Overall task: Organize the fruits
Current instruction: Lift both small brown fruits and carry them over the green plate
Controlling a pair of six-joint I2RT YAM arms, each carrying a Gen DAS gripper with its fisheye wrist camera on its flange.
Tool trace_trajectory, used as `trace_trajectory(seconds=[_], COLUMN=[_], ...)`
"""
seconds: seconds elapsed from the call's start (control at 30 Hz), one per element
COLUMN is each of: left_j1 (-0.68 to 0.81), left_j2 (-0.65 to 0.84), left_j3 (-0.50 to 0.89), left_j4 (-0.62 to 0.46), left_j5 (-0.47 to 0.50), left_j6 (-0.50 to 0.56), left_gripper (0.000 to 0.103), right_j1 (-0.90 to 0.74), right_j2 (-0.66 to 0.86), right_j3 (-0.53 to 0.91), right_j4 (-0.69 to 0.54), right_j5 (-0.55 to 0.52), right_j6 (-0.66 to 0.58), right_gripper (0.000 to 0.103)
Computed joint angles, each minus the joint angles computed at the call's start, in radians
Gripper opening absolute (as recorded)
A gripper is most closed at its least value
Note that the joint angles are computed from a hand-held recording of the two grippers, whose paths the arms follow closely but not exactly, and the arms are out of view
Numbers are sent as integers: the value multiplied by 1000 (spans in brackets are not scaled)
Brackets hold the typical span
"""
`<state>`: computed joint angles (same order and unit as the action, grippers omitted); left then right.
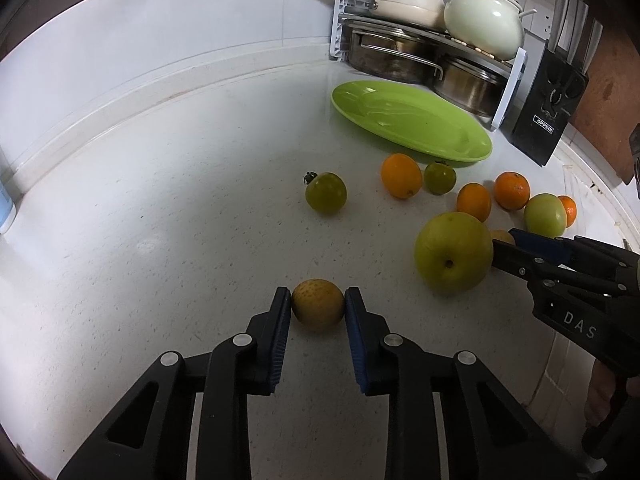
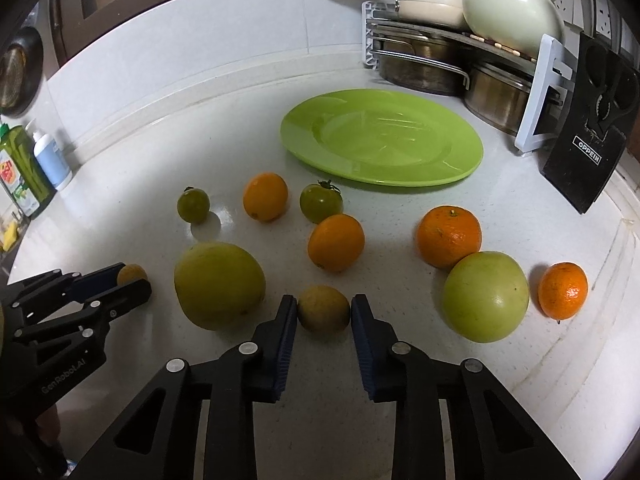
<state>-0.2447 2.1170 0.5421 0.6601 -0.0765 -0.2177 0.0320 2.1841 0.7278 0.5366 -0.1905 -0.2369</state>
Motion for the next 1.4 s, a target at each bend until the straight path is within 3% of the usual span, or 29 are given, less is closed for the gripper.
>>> trace_trajectory(seconds=[0.5, 0.8, 1.07, 1.4], left_j1=[-8, -11, -38, -54], left_j2=[-108, -170, -149, 5], left_j3=[-24, 50, 226, 532], left_j4=[-9, -77, -209, -395], left_j5=[-2, 53, 82, 124], left_j6=[50, 92, 112, 165], left_gripper=[28, 28, 28, 28], right_j1=[-14, -35, -62, -80], right_j2=[-103, -184, -188, -95], right_j3=[-75, -68, 34, 270], right_j4=[40, 5, -87, -255], right_j5=[-4, -41, -76, -74], right_j6=[10, 30, 29, -7], right_gripper=[29, 29, 29, 29])
